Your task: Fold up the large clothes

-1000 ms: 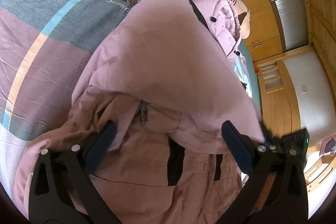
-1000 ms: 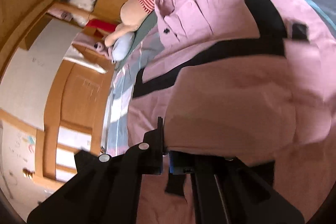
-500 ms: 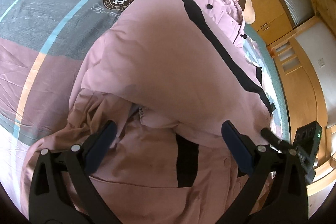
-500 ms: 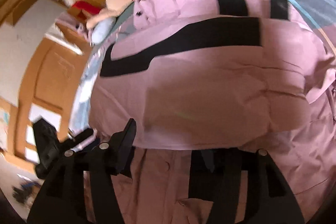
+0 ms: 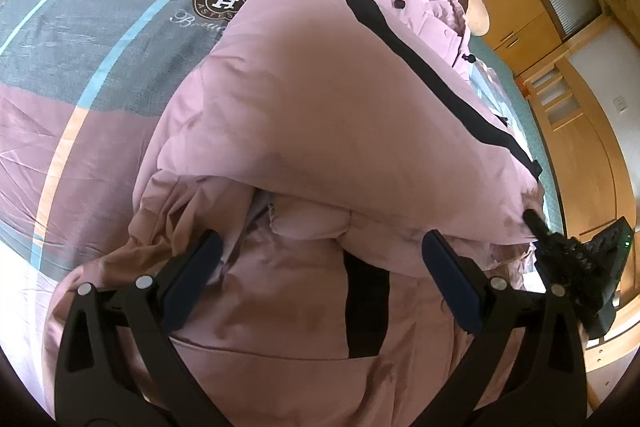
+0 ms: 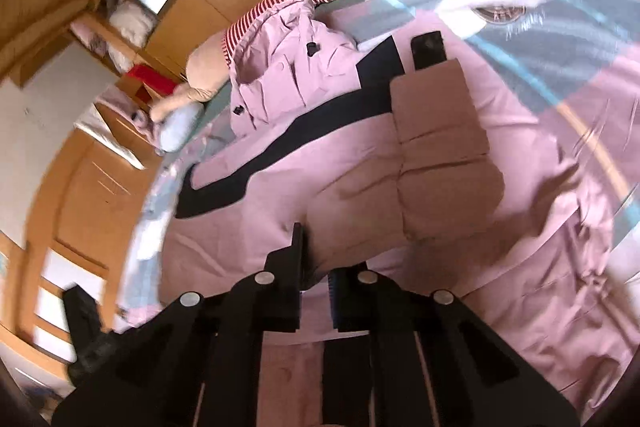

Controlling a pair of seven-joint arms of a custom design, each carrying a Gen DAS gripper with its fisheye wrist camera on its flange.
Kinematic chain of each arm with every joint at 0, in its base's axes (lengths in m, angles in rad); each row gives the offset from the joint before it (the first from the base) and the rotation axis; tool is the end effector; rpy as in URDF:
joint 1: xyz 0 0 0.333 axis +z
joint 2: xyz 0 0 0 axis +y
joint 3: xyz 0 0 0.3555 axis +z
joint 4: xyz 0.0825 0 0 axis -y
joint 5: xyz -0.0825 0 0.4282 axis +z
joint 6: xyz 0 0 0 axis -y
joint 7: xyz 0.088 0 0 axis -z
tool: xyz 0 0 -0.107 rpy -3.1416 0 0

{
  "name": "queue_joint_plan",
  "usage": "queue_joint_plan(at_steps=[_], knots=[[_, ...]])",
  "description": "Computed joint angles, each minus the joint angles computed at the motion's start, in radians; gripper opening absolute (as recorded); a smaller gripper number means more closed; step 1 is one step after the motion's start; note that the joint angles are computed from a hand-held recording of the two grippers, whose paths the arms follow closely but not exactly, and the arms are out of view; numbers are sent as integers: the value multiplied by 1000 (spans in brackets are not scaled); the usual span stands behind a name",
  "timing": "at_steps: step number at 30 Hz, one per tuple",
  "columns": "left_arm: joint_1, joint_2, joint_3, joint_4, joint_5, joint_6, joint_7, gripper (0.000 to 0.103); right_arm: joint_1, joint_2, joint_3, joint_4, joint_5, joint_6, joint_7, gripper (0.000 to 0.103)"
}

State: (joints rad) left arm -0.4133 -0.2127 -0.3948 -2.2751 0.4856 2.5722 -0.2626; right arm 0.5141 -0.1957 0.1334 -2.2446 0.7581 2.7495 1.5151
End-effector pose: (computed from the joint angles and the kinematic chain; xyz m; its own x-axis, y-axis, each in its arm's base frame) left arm 0.3696 -0.4119 0.5064 0.4662 -0.7509 0.4677 -0.6685 -0.6453 -0.3696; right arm 0.4622 0.3196 0.5388 0.2417 -0.7883 -0.5658 -0.8817 0.0651 -0.4674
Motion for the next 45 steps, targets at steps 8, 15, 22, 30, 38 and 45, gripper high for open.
queue_joint_plan(at_steps=[8,15,22,30,38,45], knots=[[18,-12,-55,43,128,-112,-136,101,-29,27,0,-6,-32,-77,70,32],[-43,57,-48,168,176,-370,-1,101,-178,-49,108,-74,-501,25,538,40],[-43,36,-1,86,73,-195,-13,101,-416,-120,289,-84,-1091,-13,1054,43],[-56,84,-9,147,63,-287,52,101,-246,-29,180,-51,-1073,120,785,44],[-68,81,-15,160,125,-341,12,101,-166,46,163,17,-1227,-49,765,45],[-71,103,2,158,70,-316,57,101,-220,-34,195,-32,-1460,84,1006,45]])
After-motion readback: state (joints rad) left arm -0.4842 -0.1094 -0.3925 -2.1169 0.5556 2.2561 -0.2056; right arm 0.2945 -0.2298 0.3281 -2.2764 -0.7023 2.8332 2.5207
